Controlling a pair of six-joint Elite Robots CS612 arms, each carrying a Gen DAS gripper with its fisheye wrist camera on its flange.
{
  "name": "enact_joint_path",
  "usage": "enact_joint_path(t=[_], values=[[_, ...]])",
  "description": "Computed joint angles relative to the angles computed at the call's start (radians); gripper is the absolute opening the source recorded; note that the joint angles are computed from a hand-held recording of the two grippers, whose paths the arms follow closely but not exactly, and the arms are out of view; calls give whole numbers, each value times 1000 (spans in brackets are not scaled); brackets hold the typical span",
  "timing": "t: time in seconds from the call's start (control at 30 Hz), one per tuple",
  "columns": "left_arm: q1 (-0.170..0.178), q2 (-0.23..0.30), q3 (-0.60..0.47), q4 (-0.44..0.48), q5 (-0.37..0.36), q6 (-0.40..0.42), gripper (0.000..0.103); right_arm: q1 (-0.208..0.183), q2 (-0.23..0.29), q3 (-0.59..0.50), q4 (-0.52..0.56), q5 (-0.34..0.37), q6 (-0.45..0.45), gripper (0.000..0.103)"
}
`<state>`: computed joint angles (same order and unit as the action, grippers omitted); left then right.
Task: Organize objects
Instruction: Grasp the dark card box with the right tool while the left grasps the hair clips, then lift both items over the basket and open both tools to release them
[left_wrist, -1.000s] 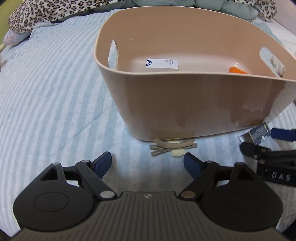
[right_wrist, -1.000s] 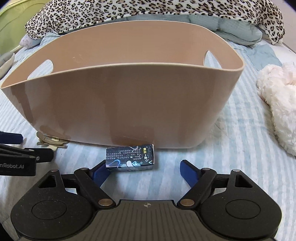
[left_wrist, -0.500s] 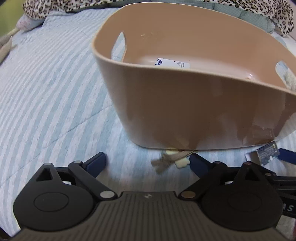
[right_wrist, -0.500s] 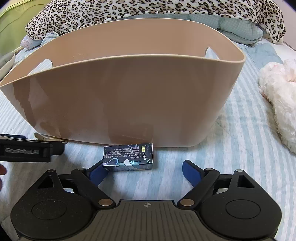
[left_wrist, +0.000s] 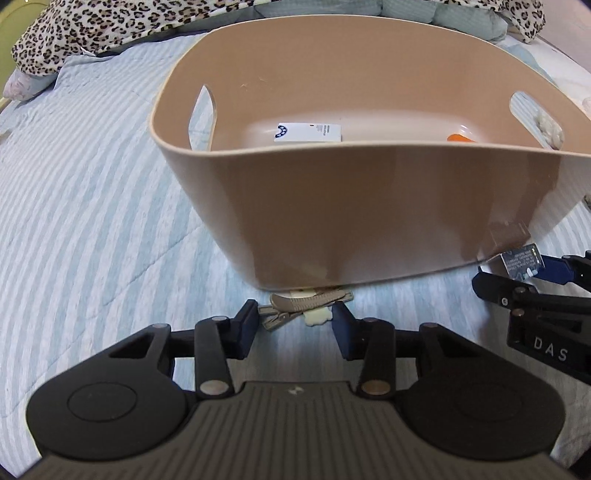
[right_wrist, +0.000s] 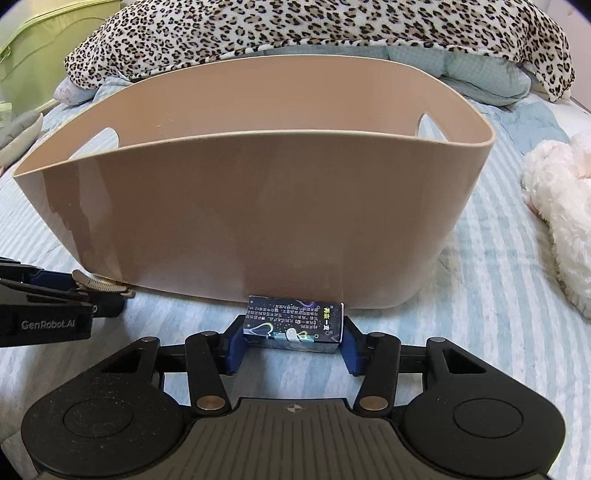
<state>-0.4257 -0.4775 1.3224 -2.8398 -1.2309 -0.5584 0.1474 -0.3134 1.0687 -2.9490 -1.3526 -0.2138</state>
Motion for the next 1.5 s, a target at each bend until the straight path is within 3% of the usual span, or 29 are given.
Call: enact_joint_path(t=[0.4, 0.53, 1.07, 1.27, 1.5], values=[[2, -44, 73, -47, -17, -1, 44, -2, -40, 59, -19, -4, -1, 47], [-11, -62, 109, -75, 19, 15, 44, -12, -72, 110, -50, 18, -2, 47], [-33, -143, 192, -324, 91, 103, 44, -48, -181, 236, -299, 145, -23, 47], [-35, -144, 153, -382, 158, 162, 44, -51, -175, 193, -367, 148, -29, 47], [-18, -79, 16, -300, 185, 144, 44, -42, -121, 67, -339, 128, 10, 47]])
